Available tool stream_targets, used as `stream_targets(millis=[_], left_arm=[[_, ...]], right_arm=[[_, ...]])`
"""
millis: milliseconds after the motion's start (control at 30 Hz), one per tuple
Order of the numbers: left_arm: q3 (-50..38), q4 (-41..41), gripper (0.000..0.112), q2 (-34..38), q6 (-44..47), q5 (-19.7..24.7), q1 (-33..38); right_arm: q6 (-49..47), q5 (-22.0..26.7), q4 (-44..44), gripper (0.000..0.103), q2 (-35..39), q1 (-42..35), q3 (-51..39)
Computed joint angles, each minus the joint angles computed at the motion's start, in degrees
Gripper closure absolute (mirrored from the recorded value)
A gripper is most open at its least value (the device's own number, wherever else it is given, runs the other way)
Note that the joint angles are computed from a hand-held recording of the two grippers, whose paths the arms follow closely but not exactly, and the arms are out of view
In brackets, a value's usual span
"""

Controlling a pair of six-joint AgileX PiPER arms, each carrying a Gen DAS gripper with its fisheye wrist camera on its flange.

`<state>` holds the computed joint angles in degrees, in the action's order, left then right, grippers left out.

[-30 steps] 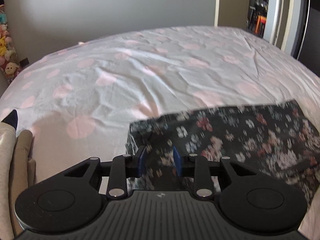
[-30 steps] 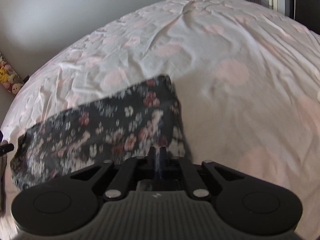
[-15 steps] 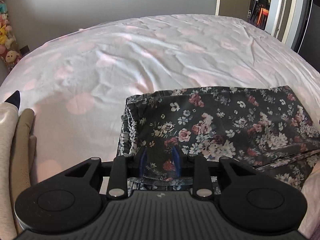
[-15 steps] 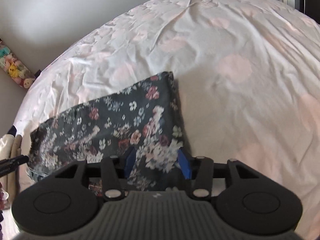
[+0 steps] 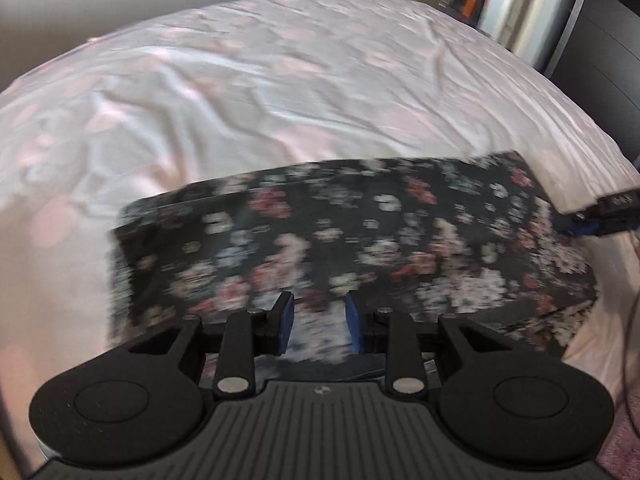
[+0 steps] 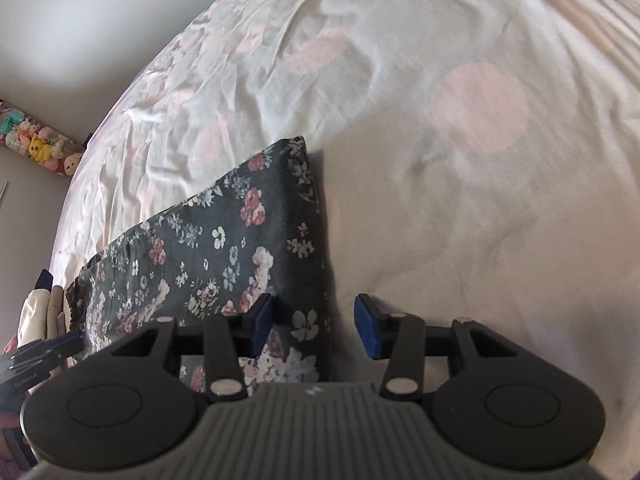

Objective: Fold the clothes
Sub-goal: 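Grasp the folded floral jeans with both grippers at opposite ends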

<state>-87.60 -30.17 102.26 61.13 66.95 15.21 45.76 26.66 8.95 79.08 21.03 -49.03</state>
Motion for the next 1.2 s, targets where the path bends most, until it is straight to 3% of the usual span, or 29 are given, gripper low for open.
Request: stream_targets(millis=[67,133,300,633,800,1100,1200], left_arm=[[1.50,1.54,0.086,-0.23,-0.61,-1.31,-4.02],[3.83,3.21,0.086,-0.29,-1.58,-4.37,-7.87],[1.63,7.22,0.087,4.06,-7.53,-8.86,-14.01],[-15.03,11.84,0.087,15.20,-17.71,-7.49,-20.90],[-12.40,11.23,0.088,14.04,-17.12,-10.72,-21.41],[-1.54,7.19,0.088,3.73,-10.24,-7.43,-16.53],[2.28,7.30,0.097,1.71,-9.29,-7.16,-14.90]], right_arm=[[-6.53,-2.15,5.58,0.055,0.57,-1.44,0.85],[-13.44,-3.05,11.16,0.061,1.31,-2.90,0.96],[-31.58,-3.63,26.27,0.062,3.10,-6.63,1.42],[-52.06,-3.75,43.98,0.064,3.82,-10.07,3.99],[-63.81,-2.87,56.27,0.065,4.44,-12.44,6.17],[-55.83,-1.25,48.57,0.069,2.94,-11.61,5.49],[-52.61,-2.48,47.72,0.069,1.60,-10.38,6.84]])
